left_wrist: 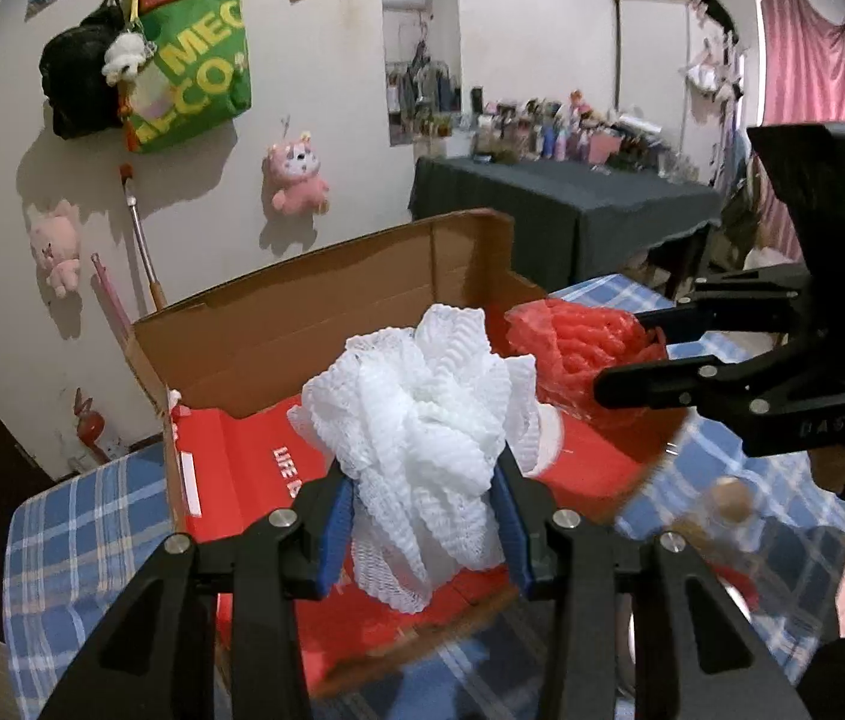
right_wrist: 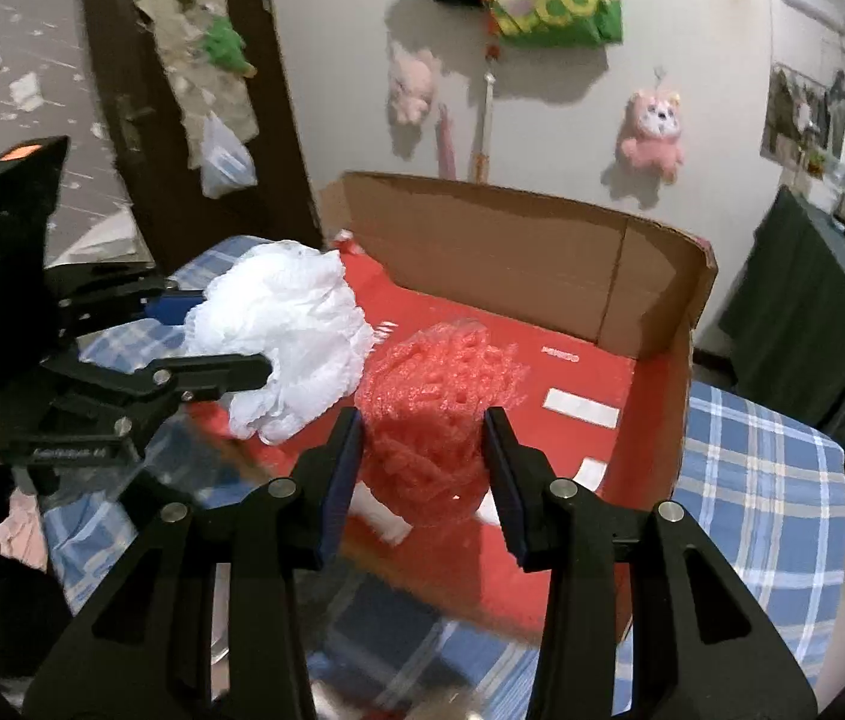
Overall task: Organize soft objects
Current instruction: 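Carry both loofahs up and over the red-lined cardboard box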
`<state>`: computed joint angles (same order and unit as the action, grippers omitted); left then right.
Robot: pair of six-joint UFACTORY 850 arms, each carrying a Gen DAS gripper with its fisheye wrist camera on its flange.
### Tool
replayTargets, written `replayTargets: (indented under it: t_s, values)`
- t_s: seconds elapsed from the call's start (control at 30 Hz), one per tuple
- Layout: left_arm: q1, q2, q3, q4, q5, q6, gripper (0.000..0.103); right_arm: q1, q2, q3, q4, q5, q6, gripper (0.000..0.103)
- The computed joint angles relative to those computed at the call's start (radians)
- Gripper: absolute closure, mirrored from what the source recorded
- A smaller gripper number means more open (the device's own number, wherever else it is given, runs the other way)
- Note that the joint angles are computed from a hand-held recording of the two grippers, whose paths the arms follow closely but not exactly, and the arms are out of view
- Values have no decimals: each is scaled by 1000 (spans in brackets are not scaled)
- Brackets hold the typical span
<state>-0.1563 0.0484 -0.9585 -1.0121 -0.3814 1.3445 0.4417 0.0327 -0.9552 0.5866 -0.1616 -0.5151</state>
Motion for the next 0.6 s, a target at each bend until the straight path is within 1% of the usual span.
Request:
replayTargets:
  t_s: [0.07,0.13,0.2,0.23,0.33,0.37,0.47,0.6]
  values:
    - [-5,-58,-50,56,5,-56,59,-15,-67,-62,-93,-36,93,64]
    - [-12,-117,-103,123,10,-135,59,-23,-120,-111,-198,-53,198,64]
    - [-13,-187,-169,200,-1,-225,59,-30,-195,-183,-356,-85,354,64]
    - [-16,-207,-189,224,-2,-252,59,-31,-215,-204,-405,-94,404,64]
    - [-23,-278,-256,319,0,-357,59,-44,-304,-300,-496,-161,496,64]
    - [-22,-302,-279,342,-6,-386,59,-46,-340,-339,-561,-192,559,64]
    - [-23,-362,-340,424,-22,-483,59,-56,-411,-419,-618,-257,624,64]
    - [-38,-417,-386,562,2,-616,58,-72,-485,-503,-630,-320,663,64]
